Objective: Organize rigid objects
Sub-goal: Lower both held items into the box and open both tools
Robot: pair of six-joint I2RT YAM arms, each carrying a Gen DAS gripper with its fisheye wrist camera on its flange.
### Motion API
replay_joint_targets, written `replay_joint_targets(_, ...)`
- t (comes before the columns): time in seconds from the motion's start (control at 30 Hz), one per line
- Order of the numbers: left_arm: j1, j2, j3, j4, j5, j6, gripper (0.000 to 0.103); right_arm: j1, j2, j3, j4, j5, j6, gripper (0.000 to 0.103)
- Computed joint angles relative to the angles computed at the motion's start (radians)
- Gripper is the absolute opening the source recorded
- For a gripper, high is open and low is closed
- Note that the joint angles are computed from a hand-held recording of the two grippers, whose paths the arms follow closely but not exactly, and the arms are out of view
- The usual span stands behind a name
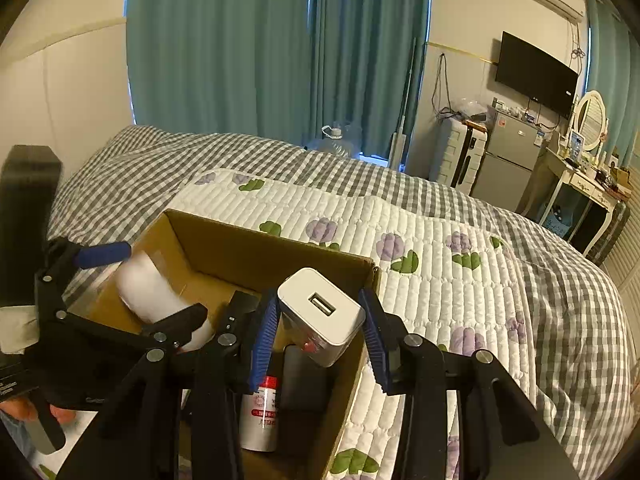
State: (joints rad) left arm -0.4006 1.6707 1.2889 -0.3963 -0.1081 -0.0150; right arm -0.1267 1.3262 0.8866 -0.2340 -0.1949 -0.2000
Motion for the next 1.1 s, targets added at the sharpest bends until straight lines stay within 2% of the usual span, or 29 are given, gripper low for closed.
replay_joint_targets(0.27, 0.028, -0.022, -0.007, 0.0, 0.008, 0.006, 0.102, 0.01, 0.078, 0.04, 0.004, -0.013, 0.021, 0.041)
replay_joint_targets(0.5, 0.037, -0.044, -0.032, 0.04, 0.006, 0.014, 0.102, 0.022, 0.22, 0.108, 0.039, -0.03, 0.062, 0.042)
replay_joint_targets(0.63, 0.036, -0.069, -0.052, 0.057, 0.014, 0.021, 0.102, 0.025, 0.21, 0.108, 0.05, -0.014, 0.069, 0.042)
replay_joint_targets(0.83, 0.012, -0.164, -0.079, 0.029, -0.011, 0.024, 0.102, 0.007, 0.079, 0.094, -0.036, 0.002, 0.08, 0.042)
replay_joint_targets(1.03, -0.03, -0.366, -0.108, -0.043, -0.037, 0.014, 0.102, -0.014, -0.189, 0.087, -0.224, 0.036, 0.076, 0.042)
replay_joint_targets(1.1, -0.039, -0.452, -0.112, -0.066, -0.036, 0.002, 0.102, -0.022, -0.29, 0.102, -0.313, 0.043, 0.077, 0.052)
